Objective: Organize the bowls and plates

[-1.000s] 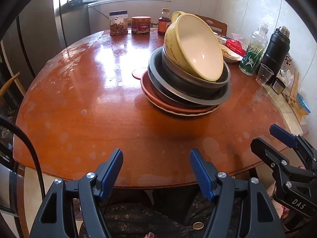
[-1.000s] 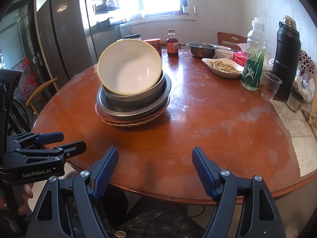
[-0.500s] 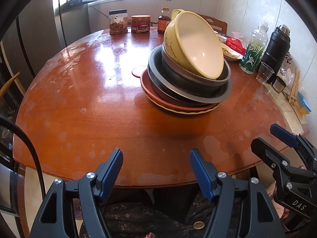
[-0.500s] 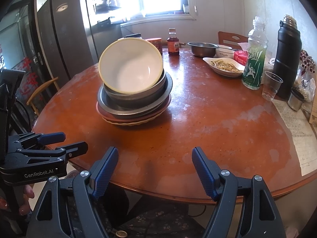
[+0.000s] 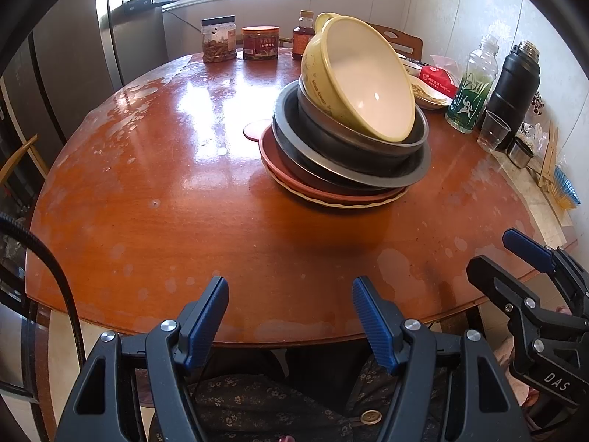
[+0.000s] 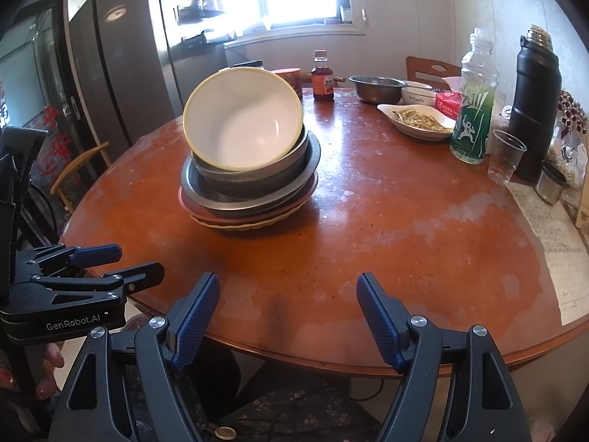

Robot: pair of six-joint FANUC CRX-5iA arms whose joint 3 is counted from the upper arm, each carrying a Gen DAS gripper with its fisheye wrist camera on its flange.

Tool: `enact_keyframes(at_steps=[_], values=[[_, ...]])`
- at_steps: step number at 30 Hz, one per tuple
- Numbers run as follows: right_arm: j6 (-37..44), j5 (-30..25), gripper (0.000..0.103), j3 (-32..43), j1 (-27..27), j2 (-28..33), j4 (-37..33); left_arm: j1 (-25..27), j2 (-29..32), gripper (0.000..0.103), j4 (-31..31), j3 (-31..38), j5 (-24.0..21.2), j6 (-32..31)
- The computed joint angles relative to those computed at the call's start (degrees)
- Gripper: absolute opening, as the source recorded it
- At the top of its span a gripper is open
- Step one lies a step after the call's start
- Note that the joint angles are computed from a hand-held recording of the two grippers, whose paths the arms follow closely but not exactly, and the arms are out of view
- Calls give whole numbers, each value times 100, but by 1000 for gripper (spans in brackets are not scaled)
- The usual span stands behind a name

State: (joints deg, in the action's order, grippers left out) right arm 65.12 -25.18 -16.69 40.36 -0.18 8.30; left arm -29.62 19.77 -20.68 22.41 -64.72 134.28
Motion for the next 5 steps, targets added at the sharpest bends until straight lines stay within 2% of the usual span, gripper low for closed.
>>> enact_keyframes(at_steps=[5], values=[[37, -2, 78, 14, -14, 8, -62, -9, 53, 69, -32, 60, -75, 31]])
